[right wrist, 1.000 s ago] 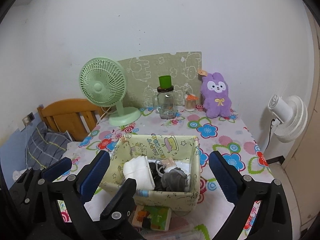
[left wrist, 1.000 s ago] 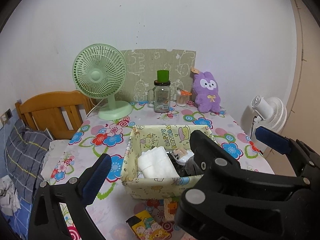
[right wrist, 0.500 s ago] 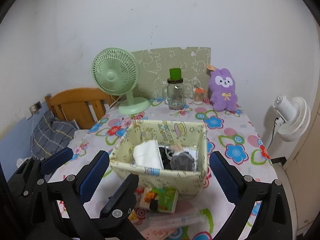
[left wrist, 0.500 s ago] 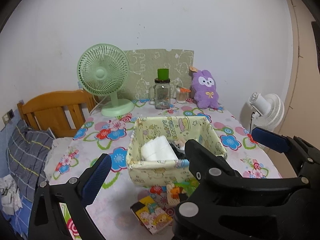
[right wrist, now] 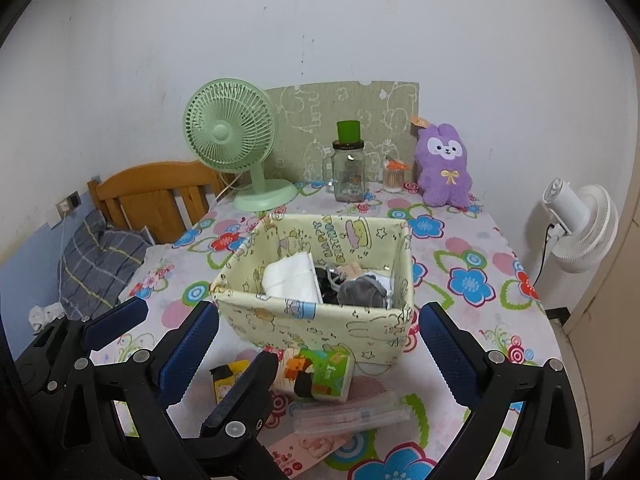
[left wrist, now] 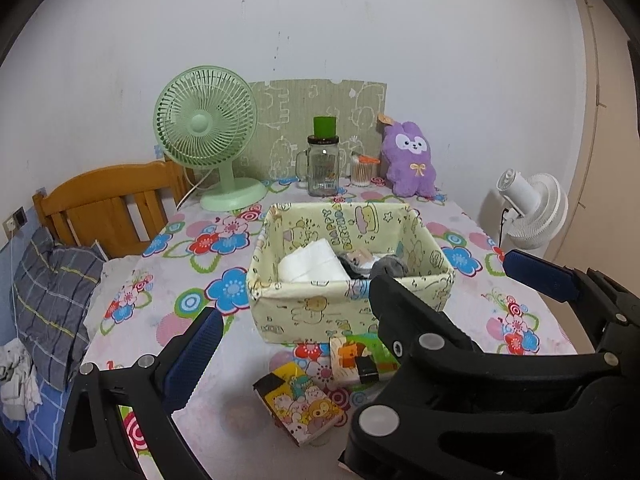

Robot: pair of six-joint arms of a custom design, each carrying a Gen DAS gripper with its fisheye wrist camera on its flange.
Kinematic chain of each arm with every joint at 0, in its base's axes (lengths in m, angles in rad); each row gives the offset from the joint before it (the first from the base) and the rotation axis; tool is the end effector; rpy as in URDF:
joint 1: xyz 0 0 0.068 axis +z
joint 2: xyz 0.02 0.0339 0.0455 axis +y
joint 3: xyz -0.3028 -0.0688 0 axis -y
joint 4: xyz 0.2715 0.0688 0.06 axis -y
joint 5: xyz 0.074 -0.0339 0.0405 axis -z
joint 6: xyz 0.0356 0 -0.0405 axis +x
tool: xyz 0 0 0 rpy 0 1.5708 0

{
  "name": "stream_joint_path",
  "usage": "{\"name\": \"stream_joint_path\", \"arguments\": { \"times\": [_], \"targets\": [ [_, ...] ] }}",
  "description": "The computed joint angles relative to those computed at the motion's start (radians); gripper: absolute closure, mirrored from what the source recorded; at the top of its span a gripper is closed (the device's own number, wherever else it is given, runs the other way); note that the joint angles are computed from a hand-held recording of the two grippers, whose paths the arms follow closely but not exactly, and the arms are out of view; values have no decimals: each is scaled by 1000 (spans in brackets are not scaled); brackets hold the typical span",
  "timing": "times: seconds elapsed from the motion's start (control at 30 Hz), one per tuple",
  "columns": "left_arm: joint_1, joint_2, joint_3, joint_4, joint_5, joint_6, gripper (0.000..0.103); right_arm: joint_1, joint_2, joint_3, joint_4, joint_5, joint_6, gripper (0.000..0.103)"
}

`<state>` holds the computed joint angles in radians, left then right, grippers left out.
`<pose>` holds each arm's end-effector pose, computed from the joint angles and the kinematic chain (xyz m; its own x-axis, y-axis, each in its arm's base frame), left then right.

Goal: Organize soft objects
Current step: 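Move both tools down toward the packs and bag in front of the box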

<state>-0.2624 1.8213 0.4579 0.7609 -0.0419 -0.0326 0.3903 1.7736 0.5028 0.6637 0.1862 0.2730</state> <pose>0.2901 -0.0764 0.0914 -0.5544 0.1152 -0.8243 0.2079 0.9781 -0.0031 0.2874 0.1111 0.1063 -0.5709 0.0516 -0.8194 -0.0824 0.9894 0.1197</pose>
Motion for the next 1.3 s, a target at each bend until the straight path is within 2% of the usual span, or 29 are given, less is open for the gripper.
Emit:
{"name": "stream_joint_path", "arguments": {
  "times": [0.23,0.67,0.87,1.3],
  "targets": [
    [-17,60,-15,51,-25,-9,1,-4,55,-9,29,-22,17,2],
    [-25,210,-10,157,-7,-7,1,-4,199,-37,180,-7,33,2],
    [-25,262,8,141,-12,-8,2,-2,269,-17,192,-13,37,2],
    [4,371,67,111,8,-22,2,-4,373,41,135,-1,65,2]
  ]
}}
